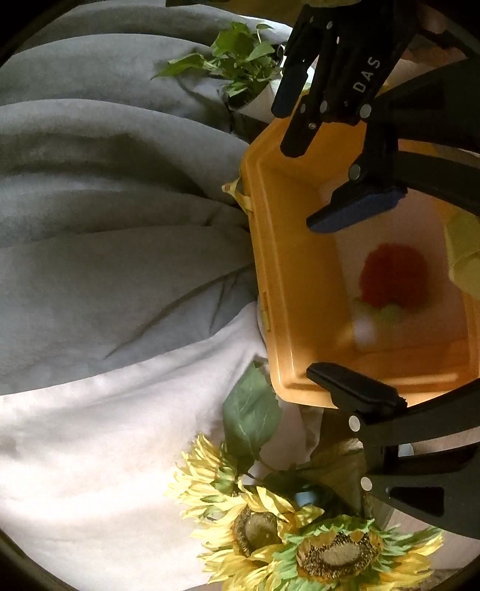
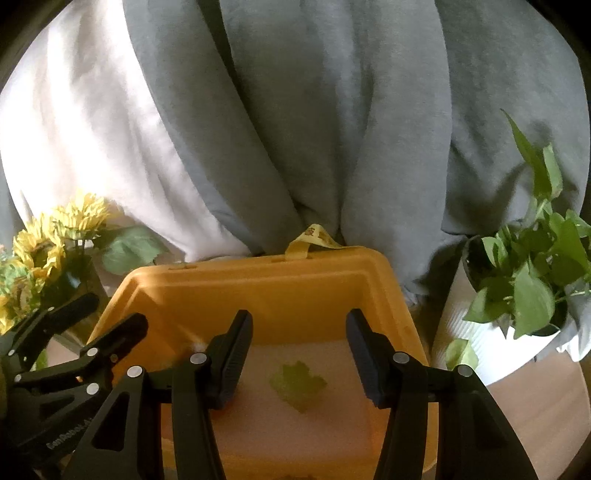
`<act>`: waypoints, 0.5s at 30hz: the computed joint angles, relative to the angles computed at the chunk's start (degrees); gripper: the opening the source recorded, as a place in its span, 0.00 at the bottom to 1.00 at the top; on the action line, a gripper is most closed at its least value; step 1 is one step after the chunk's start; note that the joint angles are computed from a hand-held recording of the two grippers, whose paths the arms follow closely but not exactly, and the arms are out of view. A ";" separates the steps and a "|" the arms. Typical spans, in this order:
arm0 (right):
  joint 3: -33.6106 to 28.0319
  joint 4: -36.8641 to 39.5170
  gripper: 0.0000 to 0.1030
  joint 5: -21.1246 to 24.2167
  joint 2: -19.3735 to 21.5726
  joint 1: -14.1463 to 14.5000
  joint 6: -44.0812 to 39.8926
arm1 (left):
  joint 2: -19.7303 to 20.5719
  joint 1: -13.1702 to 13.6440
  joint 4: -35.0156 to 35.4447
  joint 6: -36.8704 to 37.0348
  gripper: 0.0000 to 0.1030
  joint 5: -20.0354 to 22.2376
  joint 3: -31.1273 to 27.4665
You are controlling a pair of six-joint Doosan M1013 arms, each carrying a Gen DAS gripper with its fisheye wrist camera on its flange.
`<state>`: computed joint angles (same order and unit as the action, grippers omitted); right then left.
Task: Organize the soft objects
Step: 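Open the left tool over the crate while the right tool releases the frog sponge inside, then withdraw both open tools from the crate back toward the remaining items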
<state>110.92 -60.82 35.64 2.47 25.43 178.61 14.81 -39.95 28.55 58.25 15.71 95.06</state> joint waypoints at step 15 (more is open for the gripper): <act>1.65 -4.59 0.68 6.95 -4.12 4.86 6.09 | -6.70 -2.02 23.15 -23.69 0.89 0.52 5.64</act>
